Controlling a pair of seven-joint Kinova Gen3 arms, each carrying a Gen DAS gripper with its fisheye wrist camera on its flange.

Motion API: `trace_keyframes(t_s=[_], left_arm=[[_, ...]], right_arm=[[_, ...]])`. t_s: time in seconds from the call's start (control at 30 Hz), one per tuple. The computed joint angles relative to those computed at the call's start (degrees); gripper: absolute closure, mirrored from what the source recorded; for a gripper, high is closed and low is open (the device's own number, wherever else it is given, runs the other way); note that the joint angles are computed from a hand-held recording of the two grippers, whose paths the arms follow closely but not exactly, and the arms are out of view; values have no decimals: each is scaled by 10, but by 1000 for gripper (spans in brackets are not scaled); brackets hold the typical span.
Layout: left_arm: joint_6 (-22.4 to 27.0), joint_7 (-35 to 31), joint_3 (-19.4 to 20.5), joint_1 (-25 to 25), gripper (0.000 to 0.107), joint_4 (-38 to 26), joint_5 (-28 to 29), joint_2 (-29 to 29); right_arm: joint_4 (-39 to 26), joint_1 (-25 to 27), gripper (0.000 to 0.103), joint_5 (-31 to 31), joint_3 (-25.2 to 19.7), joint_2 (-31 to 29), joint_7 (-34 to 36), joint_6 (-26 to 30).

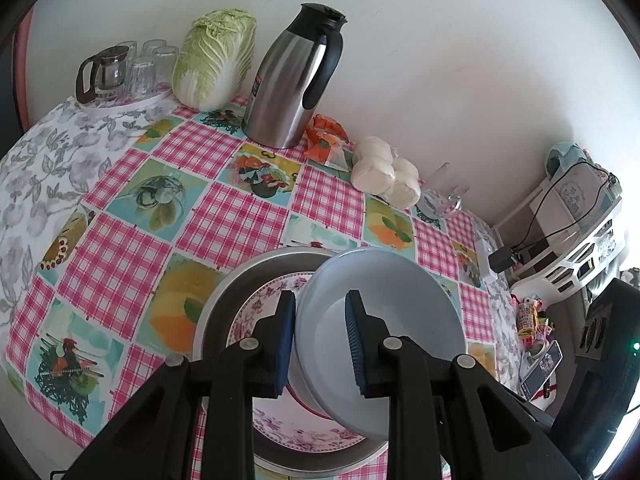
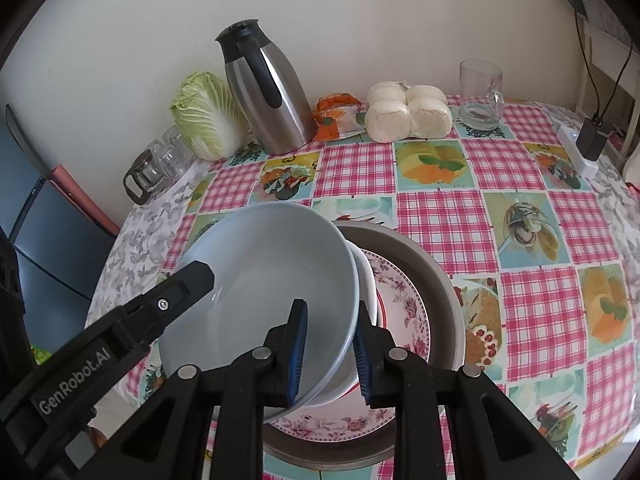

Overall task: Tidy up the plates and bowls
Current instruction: 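Lower the blue-grey bowl onto the stacked bowls in the tray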

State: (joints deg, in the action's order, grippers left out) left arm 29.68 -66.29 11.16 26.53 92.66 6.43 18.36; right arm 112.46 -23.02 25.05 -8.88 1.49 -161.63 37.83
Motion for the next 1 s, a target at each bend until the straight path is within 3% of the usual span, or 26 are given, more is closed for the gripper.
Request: trace_keyframes(t_s=[0.43,1.0], left_arm=[[-4,-12,6,-12,83,1,20,6],[-8,-18,5,-12,83,3,27,5]], right_arm=[[-4,-4,77,-3,5,8,10,-1],[12,16,65,-41,8,-3,47,-39]])
